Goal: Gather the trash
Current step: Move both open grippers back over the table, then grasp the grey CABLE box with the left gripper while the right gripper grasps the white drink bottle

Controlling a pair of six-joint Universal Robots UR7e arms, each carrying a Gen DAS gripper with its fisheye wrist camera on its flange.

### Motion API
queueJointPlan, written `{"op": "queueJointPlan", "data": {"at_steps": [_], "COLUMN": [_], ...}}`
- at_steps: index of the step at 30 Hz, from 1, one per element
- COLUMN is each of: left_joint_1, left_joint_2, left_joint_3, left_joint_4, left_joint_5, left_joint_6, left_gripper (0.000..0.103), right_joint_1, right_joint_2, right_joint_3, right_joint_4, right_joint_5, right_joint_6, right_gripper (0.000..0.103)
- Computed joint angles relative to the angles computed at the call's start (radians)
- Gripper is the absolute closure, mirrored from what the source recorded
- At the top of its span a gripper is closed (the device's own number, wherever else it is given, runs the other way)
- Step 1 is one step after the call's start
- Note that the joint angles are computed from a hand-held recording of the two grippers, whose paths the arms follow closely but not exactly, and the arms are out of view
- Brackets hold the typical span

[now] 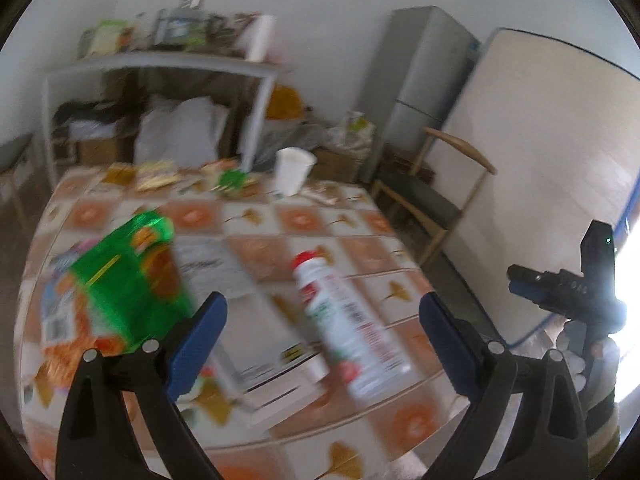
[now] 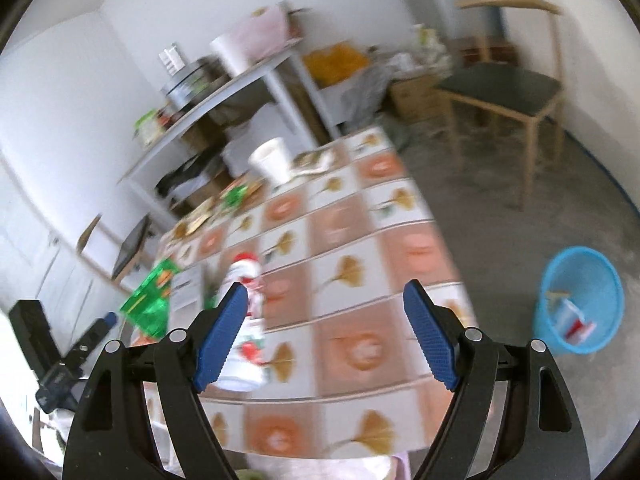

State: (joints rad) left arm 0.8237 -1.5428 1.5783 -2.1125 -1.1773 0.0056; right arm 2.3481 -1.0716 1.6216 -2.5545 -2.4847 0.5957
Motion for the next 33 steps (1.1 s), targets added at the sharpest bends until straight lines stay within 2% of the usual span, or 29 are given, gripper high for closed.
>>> {"op": "queueJointPlan", "data": {"at_steps": [3,8,12,17,30,33], "left_joint_1": [0.032,0.081,0.088,0.109,0.117,0.118], "left_joint_2": [-0.008,0.033,0.111,0.190,0.293,0.308], "left_joint_3": [-0.001,-0.042,-0.092,-0.146,-0.213,-0.222], "left_joint_4": [0.018,0.061,0.114,0.157,0.231,0.259], "left_joint_5": [-0.006,-0.035,0.042,0.095,0.218,0.247], "left_joint_6": [-0.037,-0.102,-0.158,-0.222,-0.296,-0.311], "left_gripper": [0.009,0.008,0.008,0.008,0.008,0.008], "right_joint_1": [-0.009,-0.026,-0.033,-0.054,-0.123,-0.131], "right_joint_2": [0.069,0.147,0.206,0.259,0.314,0.316], "right_joint_3": [-0.074,-0.156,-0.225,-0.290,-0.369,-0.370], "right_joint_4": [0.021,0.084,0.173,0.267,0.375,0.382], "right_joint_5": [0.057,0.124,0.119,0.123,0.271,0.297], "right_joint_6": [-0.036,-0.027,-0.004,0.006,-0.075,-0.081], "right_gripper": [0.027,0.026,0.026,0.026,0.027,0.031]}}
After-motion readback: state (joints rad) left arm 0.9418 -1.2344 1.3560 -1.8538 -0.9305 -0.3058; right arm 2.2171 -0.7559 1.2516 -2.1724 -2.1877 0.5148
